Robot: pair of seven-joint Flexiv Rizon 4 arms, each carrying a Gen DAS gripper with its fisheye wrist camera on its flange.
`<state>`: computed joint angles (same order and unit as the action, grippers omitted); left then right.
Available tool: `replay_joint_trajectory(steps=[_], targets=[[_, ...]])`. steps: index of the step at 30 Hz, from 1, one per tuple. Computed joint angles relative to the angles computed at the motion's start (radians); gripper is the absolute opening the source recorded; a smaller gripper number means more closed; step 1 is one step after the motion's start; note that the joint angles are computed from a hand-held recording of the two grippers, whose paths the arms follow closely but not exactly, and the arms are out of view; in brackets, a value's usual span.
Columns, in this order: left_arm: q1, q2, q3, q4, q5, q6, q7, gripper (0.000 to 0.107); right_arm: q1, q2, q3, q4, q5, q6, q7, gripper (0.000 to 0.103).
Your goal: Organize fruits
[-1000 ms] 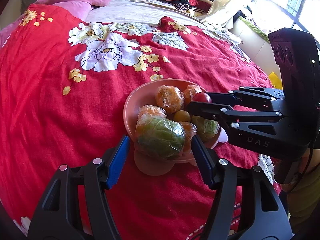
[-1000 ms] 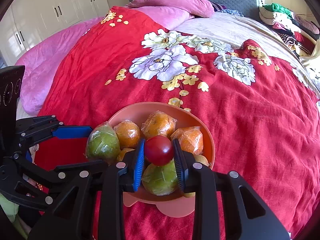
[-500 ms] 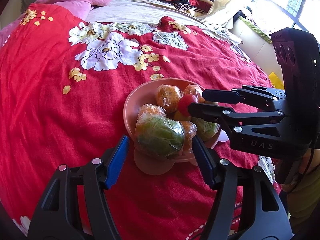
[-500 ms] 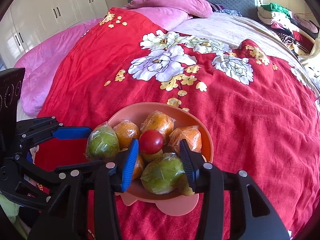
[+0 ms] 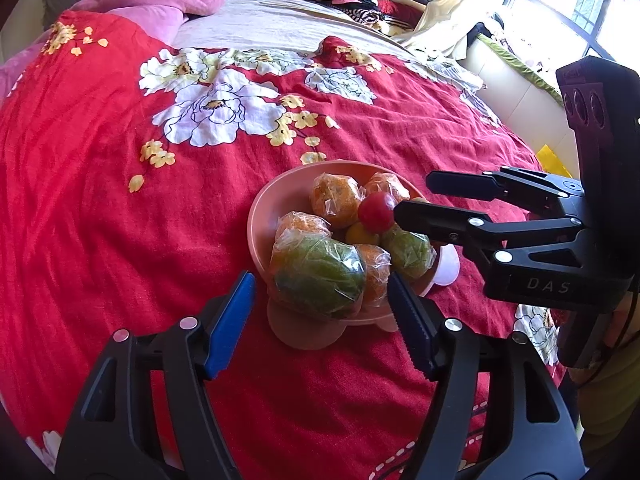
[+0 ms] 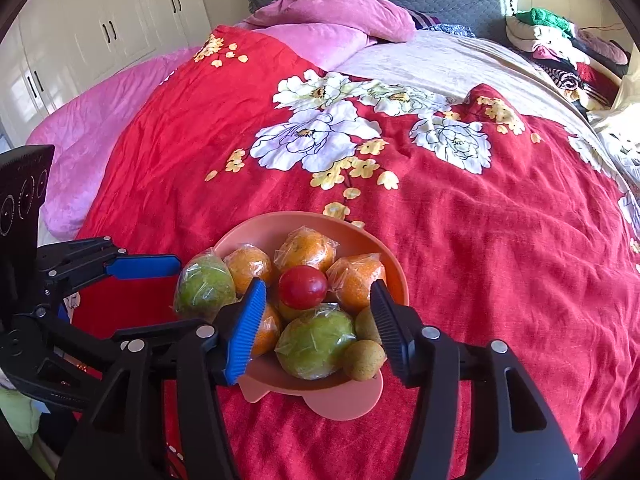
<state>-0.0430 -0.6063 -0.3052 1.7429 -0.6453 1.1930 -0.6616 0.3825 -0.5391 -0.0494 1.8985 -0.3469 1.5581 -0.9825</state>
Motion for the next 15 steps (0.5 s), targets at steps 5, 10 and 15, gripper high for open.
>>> replay_joint_trajectory(steps=[5, 10, 15], targets=[[0.001, 0.007, -0.006, 0.007, -0.005, 0.008, 0.004, 0.063, 0.05, 0.027, -0.064, 0.037, -0.009, 0.03, 0.035, 0.073], [0.005, 0.021, -0.017, 0.022, -0.019, 0.022, 0.015, 0.069, 0.103, 0.06, -0.131, 0.076, -0.025, 0.056, 0.064, 0.082], [0.003, 0.036, -0.019, 0.036, -0.028, 0.041, 0.02, 0.076, 0.174, 0.092, -0.216, 0.118, -0.04, 0.085, 0.094, 0.091]])
